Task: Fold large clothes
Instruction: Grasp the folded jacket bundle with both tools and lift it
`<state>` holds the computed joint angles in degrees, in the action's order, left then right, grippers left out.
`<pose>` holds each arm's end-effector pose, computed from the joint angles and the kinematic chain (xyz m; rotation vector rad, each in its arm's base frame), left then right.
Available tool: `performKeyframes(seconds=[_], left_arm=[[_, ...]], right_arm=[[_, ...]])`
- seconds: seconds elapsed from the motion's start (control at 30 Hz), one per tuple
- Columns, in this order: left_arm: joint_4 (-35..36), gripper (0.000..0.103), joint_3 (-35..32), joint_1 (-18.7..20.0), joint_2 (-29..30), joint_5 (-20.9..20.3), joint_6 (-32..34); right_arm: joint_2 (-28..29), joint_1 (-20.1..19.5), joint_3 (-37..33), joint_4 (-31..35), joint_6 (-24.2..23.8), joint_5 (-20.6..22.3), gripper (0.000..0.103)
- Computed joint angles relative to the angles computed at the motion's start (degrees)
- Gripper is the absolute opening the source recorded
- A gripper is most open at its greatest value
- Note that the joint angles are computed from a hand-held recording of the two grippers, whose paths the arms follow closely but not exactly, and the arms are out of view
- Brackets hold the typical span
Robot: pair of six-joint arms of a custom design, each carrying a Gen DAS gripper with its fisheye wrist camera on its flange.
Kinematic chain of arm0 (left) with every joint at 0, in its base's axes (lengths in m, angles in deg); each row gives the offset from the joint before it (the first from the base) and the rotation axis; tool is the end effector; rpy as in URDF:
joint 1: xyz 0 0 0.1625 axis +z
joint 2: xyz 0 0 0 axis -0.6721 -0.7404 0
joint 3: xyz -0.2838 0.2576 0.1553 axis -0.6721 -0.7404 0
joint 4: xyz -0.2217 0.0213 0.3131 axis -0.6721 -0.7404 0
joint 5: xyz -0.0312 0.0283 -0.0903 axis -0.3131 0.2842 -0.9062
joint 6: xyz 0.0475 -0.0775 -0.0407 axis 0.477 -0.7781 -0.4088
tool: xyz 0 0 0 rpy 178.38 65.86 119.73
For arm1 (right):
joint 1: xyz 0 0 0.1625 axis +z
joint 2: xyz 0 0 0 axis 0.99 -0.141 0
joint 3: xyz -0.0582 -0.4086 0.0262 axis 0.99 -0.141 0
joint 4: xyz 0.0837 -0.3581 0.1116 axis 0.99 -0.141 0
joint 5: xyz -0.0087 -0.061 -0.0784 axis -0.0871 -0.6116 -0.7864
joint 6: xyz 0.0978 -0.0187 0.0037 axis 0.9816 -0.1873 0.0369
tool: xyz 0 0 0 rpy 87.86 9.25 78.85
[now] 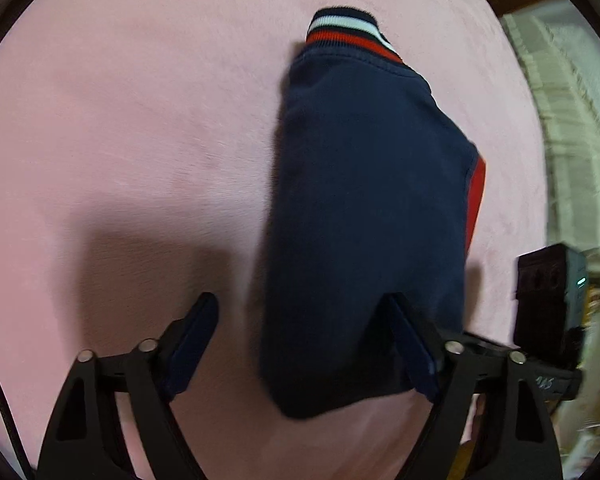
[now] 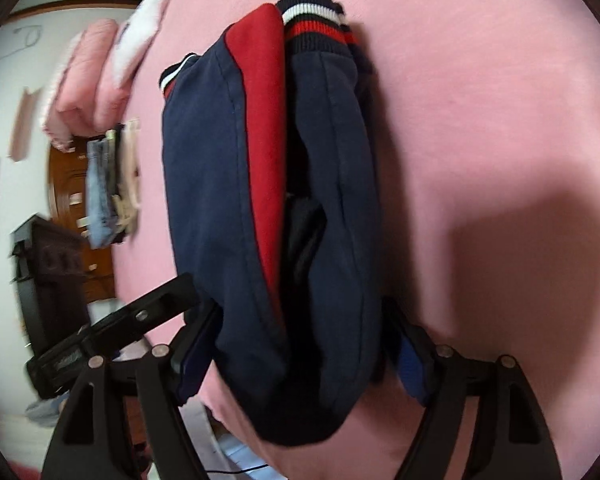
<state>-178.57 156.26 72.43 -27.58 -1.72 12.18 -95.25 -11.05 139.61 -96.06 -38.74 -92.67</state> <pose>-0.3292 -0.3719 0.0230 -0.2140 2.7967 -0.1349 0.0095 -0.3830 0.3114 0.2526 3.1179 -0.0014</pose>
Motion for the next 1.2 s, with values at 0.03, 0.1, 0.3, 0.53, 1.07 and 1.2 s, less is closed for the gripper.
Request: performKeyframes(seconds=[0.03,0.1,0.3,0.53,1.07,1.2], left_arm=[[-4.2,0.076,1.4,0.7,0.2,-0.7,-0.1],[-12.9,0.06,4.0,2.0,0.8,-2.6,0.3],[-19.9,0.048,6.8,2.7,1.1,-4.1,-0.1],[-19.2,0.04,7.3,0.8,-1.8,-2.4,1.7],[14.6,0.034,14.1,-1.1,-44.5,11.3,-1.9],[34.5,0.034,4.6,0.6,-53.9,19.1,1.1]], right_arm=[[0.4,-0.6,-0.3,0.3,-0.7,0.8,0.078],[0.3,-1.6,-0.3,0.7,-1.7,2.2,0.075],[-1.7,-0.8,0.5,0.5,-2.7,3.0,0.046],[-4.3,5.3,0.5,-1.6,1.2,0.8,0.038],[16.6,34.2,1.1,-25.9,19.0,2.9,0.036],[30.0,40.5,-5.3,-35.6,22.0,7.4,0.036]])
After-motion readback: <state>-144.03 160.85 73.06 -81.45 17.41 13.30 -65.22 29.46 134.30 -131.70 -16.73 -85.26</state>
